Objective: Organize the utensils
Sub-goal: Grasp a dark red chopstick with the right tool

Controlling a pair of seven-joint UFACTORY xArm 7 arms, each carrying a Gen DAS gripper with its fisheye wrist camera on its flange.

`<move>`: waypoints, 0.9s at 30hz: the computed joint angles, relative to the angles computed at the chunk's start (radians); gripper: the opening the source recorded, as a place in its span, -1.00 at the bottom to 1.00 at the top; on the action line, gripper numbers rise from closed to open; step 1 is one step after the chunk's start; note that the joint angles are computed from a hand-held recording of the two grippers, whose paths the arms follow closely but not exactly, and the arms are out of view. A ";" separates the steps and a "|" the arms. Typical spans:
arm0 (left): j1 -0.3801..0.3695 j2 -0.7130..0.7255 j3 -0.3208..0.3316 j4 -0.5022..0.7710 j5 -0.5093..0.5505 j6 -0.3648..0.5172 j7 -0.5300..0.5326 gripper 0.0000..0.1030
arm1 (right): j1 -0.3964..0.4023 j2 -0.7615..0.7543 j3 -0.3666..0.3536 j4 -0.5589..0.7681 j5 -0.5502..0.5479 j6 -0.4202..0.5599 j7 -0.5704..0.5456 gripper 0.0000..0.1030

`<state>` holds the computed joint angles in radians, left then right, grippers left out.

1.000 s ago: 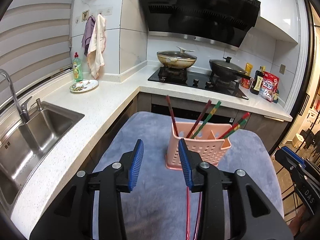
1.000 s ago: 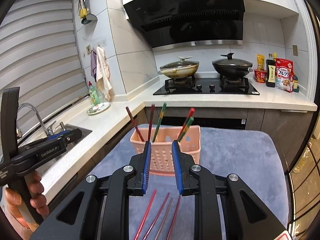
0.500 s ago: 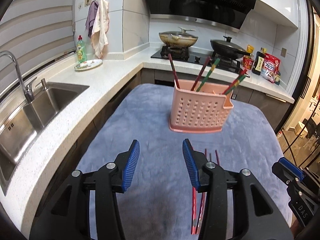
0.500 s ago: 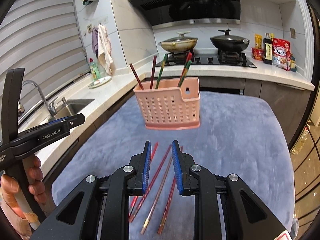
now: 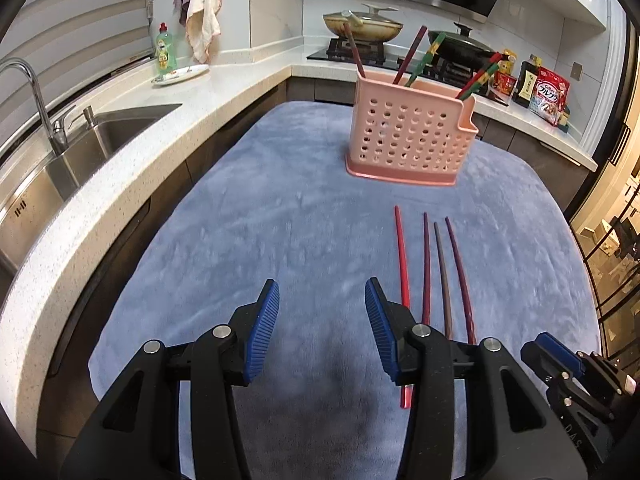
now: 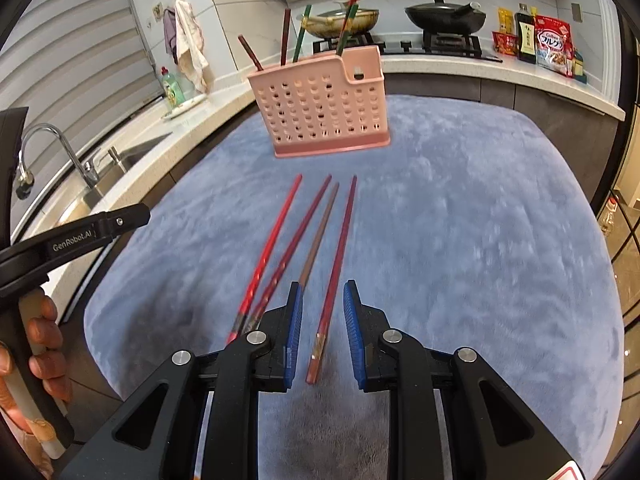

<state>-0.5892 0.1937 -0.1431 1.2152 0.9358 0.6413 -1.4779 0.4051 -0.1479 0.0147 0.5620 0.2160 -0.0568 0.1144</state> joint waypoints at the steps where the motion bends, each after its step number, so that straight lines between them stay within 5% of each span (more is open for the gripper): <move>1: 0.000 0.001 -0.001 -0.003 -0.003 -0.001 -0.002 -0.17 | 0.004 0.003 -0.002 -0.002 0.003 0.001 0.000 -0.57; 16: 0.000 0.003 -0.004 -0.076 -0.052 -0.036 -0.004 -0.17 | -0.079 0.075 0.087 0.005 -0.067 0.005 0.083 -0.57; 19: 0.001 0.005 -0.002 -0.085 -0.060 -0.048 -0.002 -0.17 | -0.141 0.091 0.133 0.012 -0.157 0.008 0.162 -0.52; 27: -0.001 0.017 0.002 -0.087 -0.083 -0.059 0.014 -0.16 | -0.157 0.131 0.133 0.029 -0.250 0.005 0.238 -0.40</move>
